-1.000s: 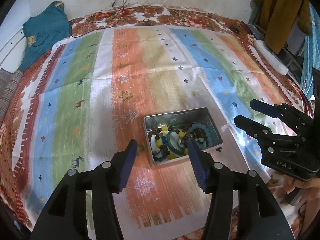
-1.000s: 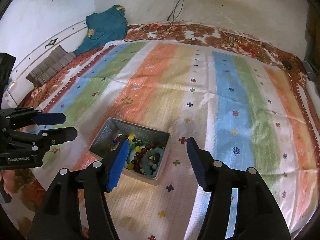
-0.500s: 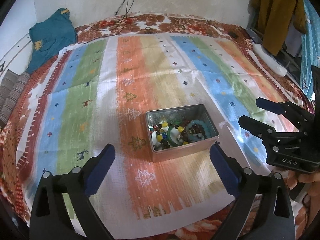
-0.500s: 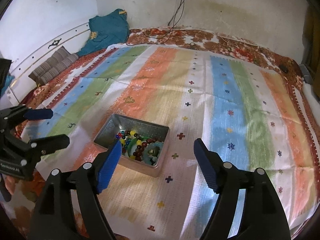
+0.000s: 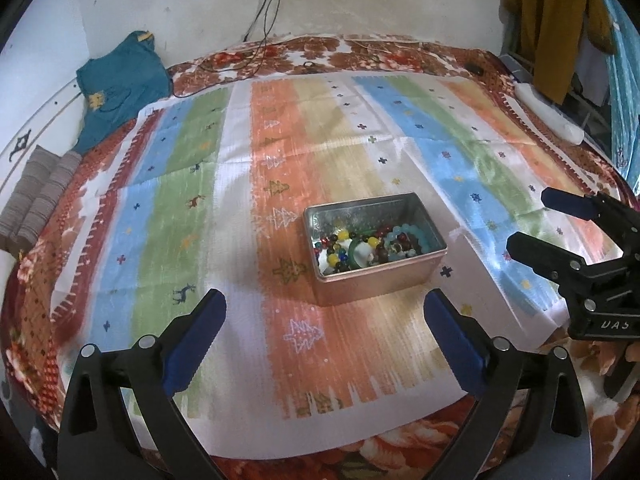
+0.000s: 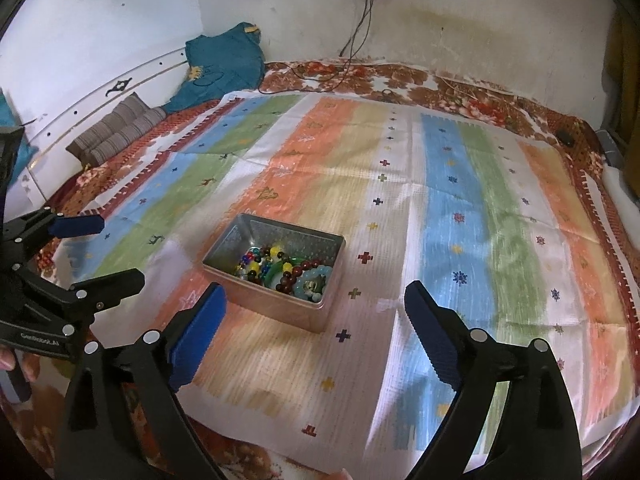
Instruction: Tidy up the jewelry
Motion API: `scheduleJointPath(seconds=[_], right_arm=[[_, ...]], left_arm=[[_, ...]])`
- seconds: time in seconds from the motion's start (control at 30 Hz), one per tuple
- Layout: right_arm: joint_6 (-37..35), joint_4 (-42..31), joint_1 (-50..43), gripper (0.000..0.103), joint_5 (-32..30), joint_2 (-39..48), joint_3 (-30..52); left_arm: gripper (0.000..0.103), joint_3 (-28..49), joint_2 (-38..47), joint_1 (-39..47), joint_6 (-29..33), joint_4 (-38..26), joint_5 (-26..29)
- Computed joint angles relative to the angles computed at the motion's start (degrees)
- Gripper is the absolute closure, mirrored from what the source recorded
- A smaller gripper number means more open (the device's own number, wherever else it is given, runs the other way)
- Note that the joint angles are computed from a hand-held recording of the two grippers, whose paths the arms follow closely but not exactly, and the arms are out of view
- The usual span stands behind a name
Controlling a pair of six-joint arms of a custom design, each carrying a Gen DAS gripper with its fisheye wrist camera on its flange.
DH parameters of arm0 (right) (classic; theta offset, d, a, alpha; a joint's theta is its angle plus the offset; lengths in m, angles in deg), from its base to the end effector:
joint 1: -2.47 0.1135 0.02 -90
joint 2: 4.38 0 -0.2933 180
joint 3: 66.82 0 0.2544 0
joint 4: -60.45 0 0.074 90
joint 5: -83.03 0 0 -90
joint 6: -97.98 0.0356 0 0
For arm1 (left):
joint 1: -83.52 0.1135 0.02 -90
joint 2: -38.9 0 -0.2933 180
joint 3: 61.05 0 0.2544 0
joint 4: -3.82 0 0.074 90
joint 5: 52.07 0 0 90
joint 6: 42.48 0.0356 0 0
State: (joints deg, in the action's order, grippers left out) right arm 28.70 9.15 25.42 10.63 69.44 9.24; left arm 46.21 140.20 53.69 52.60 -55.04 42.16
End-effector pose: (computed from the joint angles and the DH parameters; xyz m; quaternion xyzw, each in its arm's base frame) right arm 0.2466 0.0927 0.3236 0.0355 0.9267 -0.0045 0.3741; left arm 0.3427 -0.1995 0.3402 0.2954 0.9003 -0.1023 0.3030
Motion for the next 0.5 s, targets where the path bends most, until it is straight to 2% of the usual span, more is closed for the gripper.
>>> scheduleJointPath(seconds=[0.2, 0.5], right_arm=[[0.7, -0.1, 1.7, 0.009, 2.3, -1.2, -0.7], [1.1, -0.5, 2.8, 0.008, 2.5, -2.3, -1.1]], left_arm=[[0.006, -3.8, -1.9, -0.7, -0.6, 2.7, -2.9], [0.006, -8.7, -5.5, -0.6, -1.1, 7.5, -2.2]])
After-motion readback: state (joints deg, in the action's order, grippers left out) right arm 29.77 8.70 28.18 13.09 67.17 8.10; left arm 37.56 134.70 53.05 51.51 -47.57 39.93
